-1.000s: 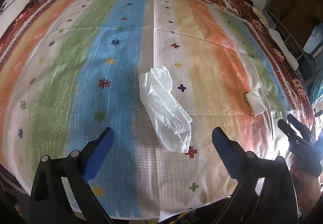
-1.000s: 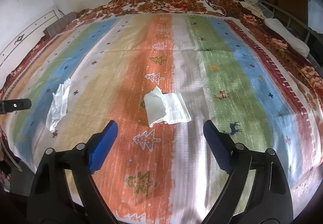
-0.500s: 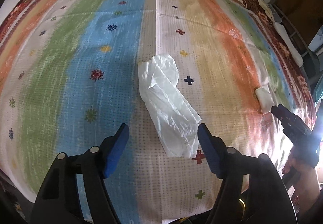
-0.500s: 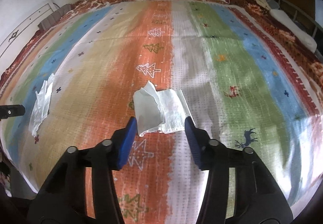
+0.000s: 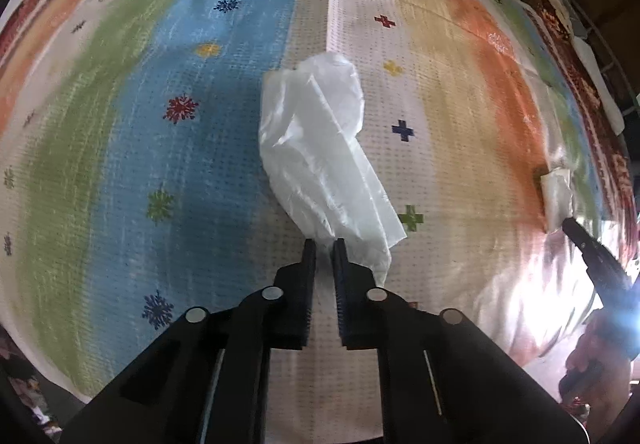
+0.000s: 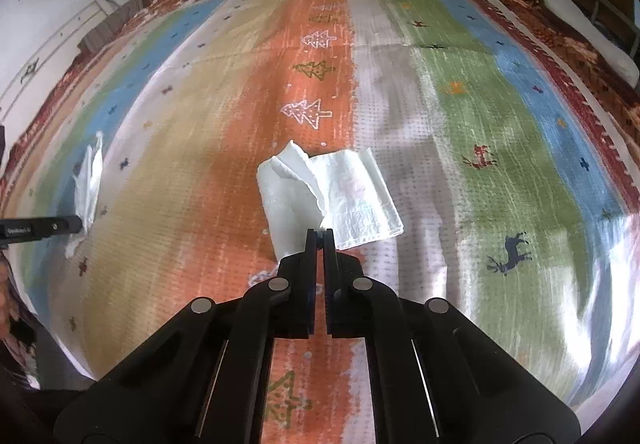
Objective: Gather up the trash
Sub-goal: 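Close the right tool on the folded white paper while the left tool grasps the white tissue, then carry the paper with the right tool to the bin while the left tool carries the tissue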
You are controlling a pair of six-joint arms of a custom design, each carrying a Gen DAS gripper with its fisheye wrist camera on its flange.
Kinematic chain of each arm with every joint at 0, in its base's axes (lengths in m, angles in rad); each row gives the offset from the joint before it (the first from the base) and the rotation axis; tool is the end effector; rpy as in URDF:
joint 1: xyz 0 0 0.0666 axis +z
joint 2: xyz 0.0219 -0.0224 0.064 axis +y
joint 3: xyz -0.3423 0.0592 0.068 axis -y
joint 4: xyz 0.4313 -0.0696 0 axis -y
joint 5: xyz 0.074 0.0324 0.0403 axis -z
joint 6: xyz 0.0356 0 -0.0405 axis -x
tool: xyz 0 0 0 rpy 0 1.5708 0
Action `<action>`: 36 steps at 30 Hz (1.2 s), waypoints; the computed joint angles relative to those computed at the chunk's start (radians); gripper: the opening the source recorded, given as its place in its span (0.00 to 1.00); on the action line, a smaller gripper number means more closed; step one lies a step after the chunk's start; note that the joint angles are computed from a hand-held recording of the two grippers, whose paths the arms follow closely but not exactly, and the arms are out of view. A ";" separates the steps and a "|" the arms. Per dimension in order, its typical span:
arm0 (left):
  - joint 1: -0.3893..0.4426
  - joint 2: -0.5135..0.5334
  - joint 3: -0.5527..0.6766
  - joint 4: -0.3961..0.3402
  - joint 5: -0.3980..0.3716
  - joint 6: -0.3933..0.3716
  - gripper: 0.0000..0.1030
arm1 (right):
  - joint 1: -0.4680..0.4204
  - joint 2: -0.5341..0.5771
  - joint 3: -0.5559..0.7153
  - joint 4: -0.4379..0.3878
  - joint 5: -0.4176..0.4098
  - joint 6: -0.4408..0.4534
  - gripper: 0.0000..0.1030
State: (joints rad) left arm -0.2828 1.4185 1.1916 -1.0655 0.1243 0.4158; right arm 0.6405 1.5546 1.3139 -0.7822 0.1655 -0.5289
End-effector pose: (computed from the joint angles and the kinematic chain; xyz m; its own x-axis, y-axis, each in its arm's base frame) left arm 0.4666 -0.1406 0.2771 -0.9697 -0.1356 -0.2032 -0.0897 0.9714 -0.2201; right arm 0.4527 0.3296 0.2779 -0.8536 -0.0155 -0.5207 -0.1041 0.9845 0.1414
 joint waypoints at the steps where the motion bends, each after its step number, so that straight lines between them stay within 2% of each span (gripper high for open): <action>1: 0.003 -0.005 0.000 0.002 0.015 0.010 0.06 | 0.000 -0.005 -0.002 -0.001 -0.006 -0.011 0.02; 7: -0.014 -0.041 0.023 -0.010 0.021 0.024 0.05 | 0.024 -0.049 -0.014 -0.010 0.008 -0.017 0.02; 13: -0.036 -0.112 0.020 -0.012 0.027 -0.012 0.05 | 0.055 -0.084 0.000 -0.059 0.015 -0.006 0.02; 21: -0.083 -0.217 0.006 -0.008 0.050 -0.019 0.05 | 0.108 -0.143 0.010 -0.082 0.061 0.022 0.02; 29: -0.128 -0.329 -0.018 0.005 0.082 0.012 0.05 | 0.178 -0.204 0.019 -0.107 0.088 0.016 0.02; 32: -0.148 -0.374 -0.033 0.005 0.093 0.011 0.05 | 0.207 -0.239 0.015 -0.121 0.093 -0.014 0.02; 36: -0.172 -0.422 -0.056 0.000 0.092 0.008 0.05 | 0.240 -0.265 0.020 -0.192 0.096 -0.081 0.02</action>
